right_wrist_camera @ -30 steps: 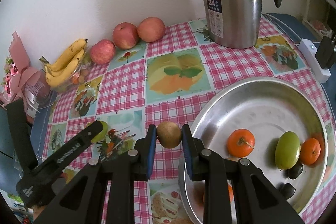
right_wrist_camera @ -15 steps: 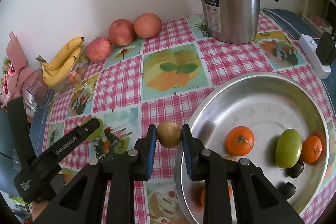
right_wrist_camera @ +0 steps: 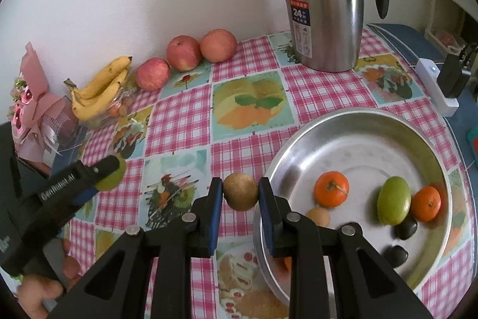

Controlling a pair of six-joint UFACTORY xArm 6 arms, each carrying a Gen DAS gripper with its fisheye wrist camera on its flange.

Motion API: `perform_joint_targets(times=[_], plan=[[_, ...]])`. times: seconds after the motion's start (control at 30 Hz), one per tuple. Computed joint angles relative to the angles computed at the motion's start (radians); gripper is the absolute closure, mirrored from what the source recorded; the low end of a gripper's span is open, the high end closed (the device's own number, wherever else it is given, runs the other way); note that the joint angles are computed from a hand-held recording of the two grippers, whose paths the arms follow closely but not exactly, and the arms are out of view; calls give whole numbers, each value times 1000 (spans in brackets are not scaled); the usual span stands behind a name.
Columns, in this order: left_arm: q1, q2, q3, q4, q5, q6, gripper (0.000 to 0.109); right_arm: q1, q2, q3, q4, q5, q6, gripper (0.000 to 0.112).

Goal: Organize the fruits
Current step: 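Carry the kiwi and green apple in both tools over the steel plate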

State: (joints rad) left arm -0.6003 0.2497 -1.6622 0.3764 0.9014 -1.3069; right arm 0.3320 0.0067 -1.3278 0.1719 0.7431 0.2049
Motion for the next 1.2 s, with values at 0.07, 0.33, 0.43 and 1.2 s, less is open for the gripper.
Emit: perform_joint_targets(times=[0.07, 0.33, 0.43, 1.2], plan=[[-7, -17, 4, -1, 19, -9, 55, -1, -22, 18, -15, 7, 9, 87], [-59, -89, 60, 7, 41, -68, 55, -6, -101, 77, -29, 7, 12, 87], [-77, -94, 66, -8, 24, -65, 55, -2, -133, 103, -47, 8, 16, 87], [-169, 79, -158, -67, 53, 37, 55, -144, -174, 209, -79, 45, 74, 87]])
